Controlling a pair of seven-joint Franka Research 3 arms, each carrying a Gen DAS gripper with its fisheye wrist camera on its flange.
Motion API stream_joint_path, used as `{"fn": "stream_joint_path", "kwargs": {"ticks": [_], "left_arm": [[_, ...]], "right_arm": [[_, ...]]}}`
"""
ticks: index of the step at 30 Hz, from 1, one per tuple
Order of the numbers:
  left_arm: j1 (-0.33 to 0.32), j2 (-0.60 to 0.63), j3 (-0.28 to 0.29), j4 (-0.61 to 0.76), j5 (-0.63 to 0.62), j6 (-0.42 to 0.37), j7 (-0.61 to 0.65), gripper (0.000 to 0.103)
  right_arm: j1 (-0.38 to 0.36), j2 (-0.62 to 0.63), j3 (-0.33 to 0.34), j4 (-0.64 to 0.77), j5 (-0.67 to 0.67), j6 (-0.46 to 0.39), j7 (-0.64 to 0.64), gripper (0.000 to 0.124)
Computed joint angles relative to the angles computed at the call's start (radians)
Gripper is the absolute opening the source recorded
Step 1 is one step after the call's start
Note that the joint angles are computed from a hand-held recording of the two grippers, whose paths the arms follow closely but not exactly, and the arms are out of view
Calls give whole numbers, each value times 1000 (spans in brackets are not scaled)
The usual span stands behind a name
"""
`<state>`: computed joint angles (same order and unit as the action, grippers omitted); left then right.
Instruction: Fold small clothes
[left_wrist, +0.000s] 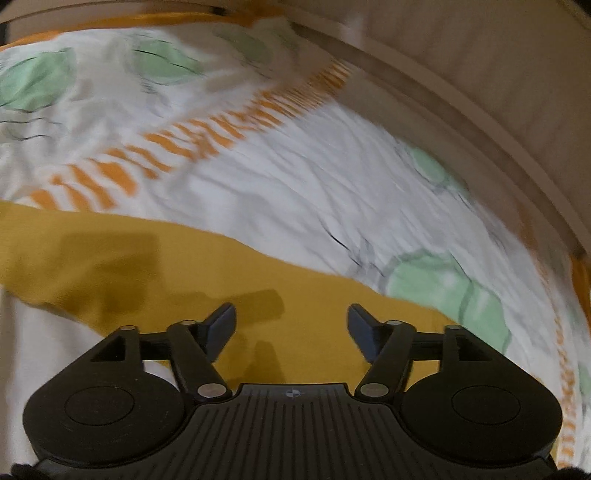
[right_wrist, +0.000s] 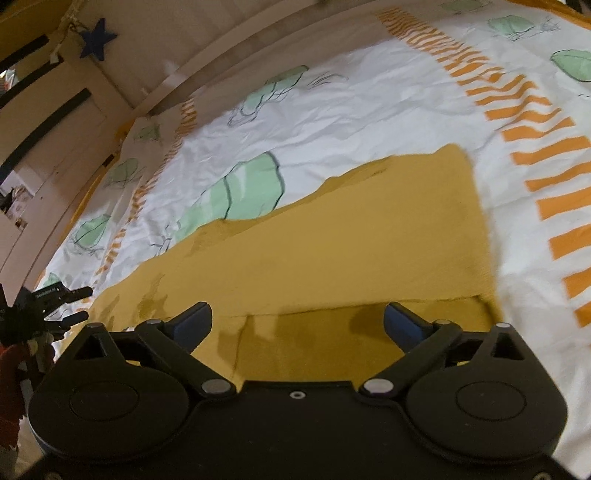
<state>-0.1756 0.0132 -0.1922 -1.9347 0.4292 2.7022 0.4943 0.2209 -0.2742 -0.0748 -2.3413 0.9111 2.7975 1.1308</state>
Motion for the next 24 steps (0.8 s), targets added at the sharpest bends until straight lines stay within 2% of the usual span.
{"fn": "stream_joint_path", "kwargs": {"ticks": [6,13,15,16,18,21,24], "left_arm": [[51,-79,24,-78,110,-13,-156,71],[138,-204,34,-208,104,15,-298,74],[162,-227,30,-235,102,20,-337,76],[175,-235,26,-243,108,15,-357,82],[194,-246,16,-254,127,-4,-383,82],[197,-251,14,-266,122,-37,-385,82],[185,-242,28,-286,63,-27,-379,82]], "right_arm": [[25,12,21,-4,7,38,2,103],[50,25,39,-7,2,54,21,103],[67,24,35,-11,29,68,-3,103],[77,23,31,-13,49,74,-23,103],[92,21,28,-15,79,87,-61,103],[98,14,35,-19,74,109,-86,103],[116,12,28,-17,97,126,-128,103]]}}
